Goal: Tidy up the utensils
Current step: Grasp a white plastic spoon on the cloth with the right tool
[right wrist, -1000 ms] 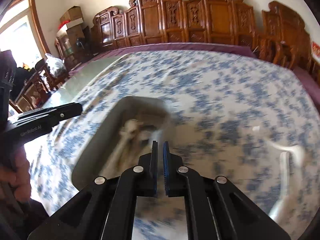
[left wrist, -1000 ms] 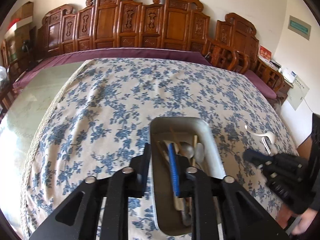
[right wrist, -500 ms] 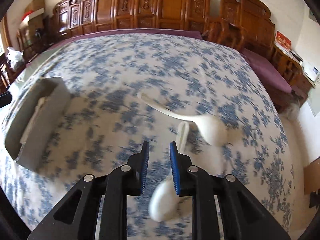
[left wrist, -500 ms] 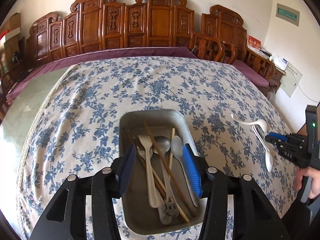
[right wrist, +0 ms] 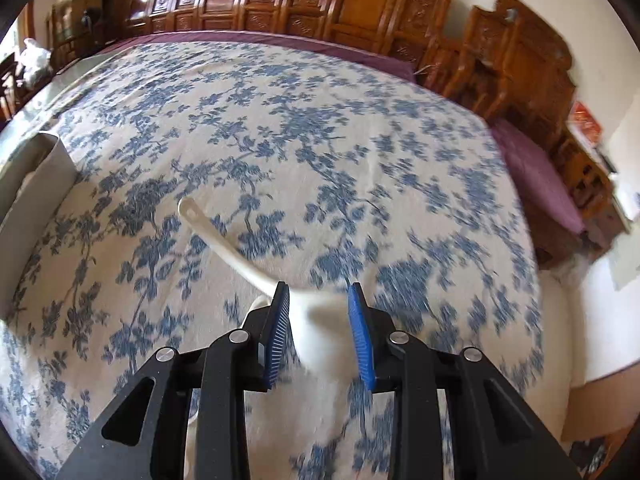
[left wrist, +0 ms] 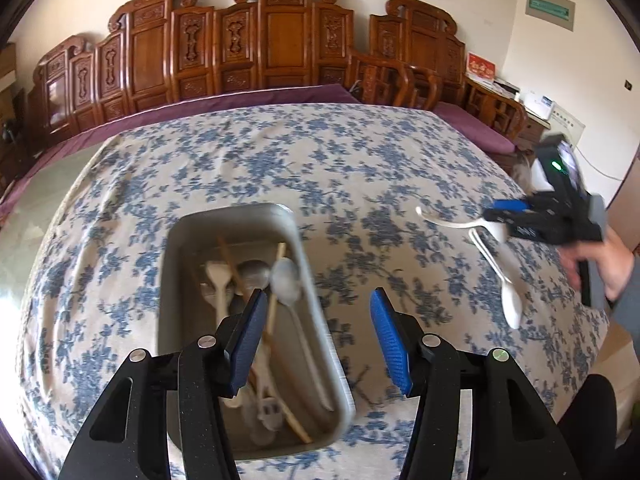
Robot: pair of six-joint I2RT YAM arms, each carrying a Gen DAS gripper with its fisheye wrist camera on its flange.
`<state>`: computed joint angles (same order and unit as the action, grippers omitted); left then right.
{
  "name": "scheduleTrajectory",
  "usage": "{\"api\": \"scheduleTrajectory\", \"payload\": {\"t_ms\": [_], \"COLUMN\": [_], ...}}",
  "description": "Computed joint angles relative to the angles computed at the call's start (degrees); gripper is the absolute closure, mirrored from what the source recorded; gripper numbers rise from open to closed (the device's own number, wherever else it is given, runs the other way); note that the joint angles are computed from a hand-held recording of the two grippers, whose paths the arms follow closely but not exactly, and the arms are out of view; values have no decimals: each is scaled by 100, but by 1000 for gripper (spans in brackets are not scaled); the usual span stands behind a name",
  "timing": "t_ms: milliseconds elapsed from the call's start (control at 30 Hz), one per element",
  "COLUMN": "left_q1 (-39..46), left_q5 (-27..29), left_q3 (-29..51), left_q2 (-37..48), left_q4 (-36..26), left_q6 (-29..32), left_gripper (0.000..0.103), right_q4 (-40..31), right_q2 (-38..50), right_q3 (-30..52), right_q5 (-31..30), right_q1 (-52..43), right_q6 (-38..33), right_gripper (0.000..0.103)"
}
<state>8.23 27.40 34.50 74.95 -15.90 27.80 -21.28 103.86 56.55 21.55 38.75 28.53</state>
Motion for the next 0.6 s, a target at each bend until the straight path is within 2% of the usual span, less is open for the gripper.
{"api": "scheduleTrajectory", "payload": {"t_ms": [100,300,367,500,600], "left_q1": [-224,-637,-775,-936,-1053], "left_q5": [-50,-300,-416,-523,-573], "left_q3": [-98,-334,-425,-563,-658], "left_q2": [-96,-246,-271,-363,-486], "left_q4": [41,200,264,321,328], "left_q6": [-158,-279,-319,-350,-385], "left_gripper": [52,52,52,52,52], "right_q4": [-34,-615,-700,-314,-537], "right_q2": [332,753,669,63,154], "right_q3": [314,859,801,266,367], "right_q5": [-443,-849,-829,-1037,-991], "right_q1": [-261,-392,-407,-413,-298], "right_q6": [-422,-979,-972,-897,-1029], "right_gripper": [70,70,70,70,70]}}
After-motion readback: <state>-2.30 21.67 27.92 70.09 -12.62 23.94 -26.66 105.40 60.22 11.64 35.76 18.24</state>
